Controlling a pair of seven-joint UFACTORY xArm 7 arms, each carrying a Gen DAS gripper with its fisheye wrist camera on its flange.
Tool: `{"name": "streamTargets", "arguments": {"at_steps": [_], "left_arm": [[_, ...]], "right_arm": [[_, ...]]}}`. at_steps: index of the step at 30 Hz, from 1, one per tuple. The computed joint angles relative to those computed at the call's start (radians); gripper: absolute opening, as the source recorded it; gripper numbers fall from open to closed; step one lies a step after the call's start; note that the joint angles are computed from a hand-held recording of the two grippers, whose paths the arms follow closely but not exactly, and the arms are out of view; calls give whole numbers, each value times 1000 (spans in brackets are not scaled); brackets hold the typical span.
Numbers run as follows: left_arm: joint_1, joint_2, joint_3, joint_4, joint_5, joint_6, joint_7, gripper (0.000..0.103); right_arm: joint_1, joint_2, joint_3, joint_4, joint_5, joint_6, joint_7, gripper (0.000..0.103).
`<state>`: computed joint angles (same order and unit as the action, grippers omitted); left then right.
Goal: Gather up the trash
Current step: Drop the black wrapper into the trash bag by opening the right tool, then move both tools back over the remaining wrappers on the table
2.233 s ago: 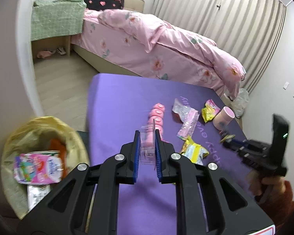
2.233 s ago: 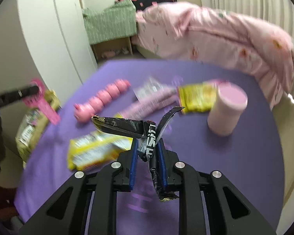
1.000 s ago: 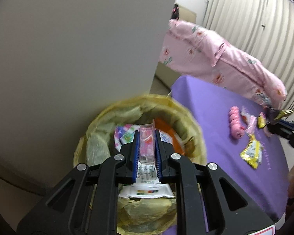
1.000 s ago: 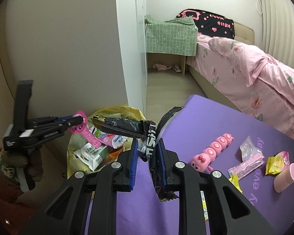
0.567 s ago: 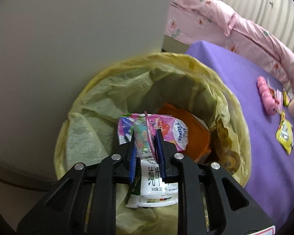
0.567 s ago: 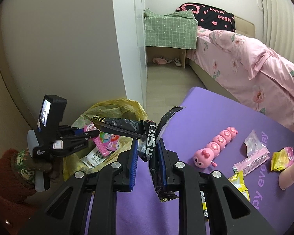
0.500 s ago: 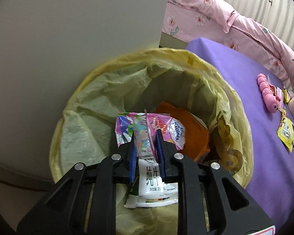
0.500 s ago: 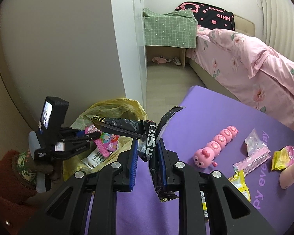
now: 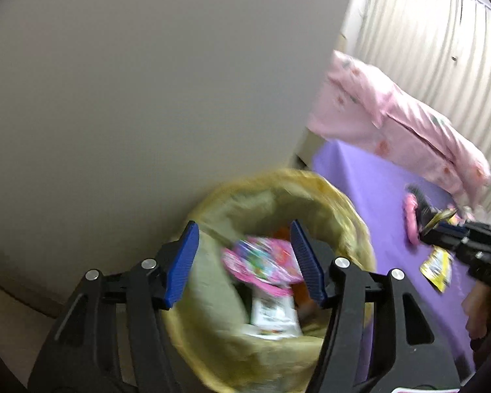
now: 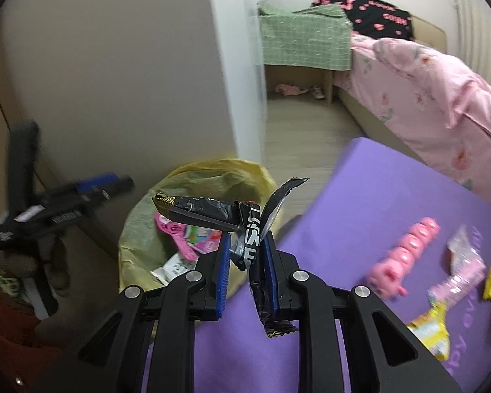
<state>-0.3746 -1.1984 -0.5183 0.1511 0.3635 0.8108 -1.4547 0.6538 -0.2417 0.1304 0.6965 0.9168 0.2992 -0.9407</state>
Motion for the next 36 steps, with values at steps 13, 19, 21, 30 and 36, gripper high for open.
{"name": "streamTargets", "arguments": {"at_steps": [13, 19, 21, 30, 36], "left_arm": [[-151, -294, -58, 0, -48, 356, -23, 56], [-142, -281, -43, -16, -57, 313, -31, 56], [-133, -249, -47, -8, -62, 286, -40, 56], [-42, -11, -46, 65, -30, 25, -31, 56], [30, 180, -99, 170, 7, -130, -35, 56]], "right_arm": [[7, 192, 139, 142, -86, 6, 61, 24], [-4, 175, 146, 131, -66, 12, 30, 38], [-6, 158, 138, 120, -48, 4, 20, 40], [-10, -16, 42, -20, -19, -55, 24, 40], [7, -192, -77, -152, -36, -61, 40, 40]]}}
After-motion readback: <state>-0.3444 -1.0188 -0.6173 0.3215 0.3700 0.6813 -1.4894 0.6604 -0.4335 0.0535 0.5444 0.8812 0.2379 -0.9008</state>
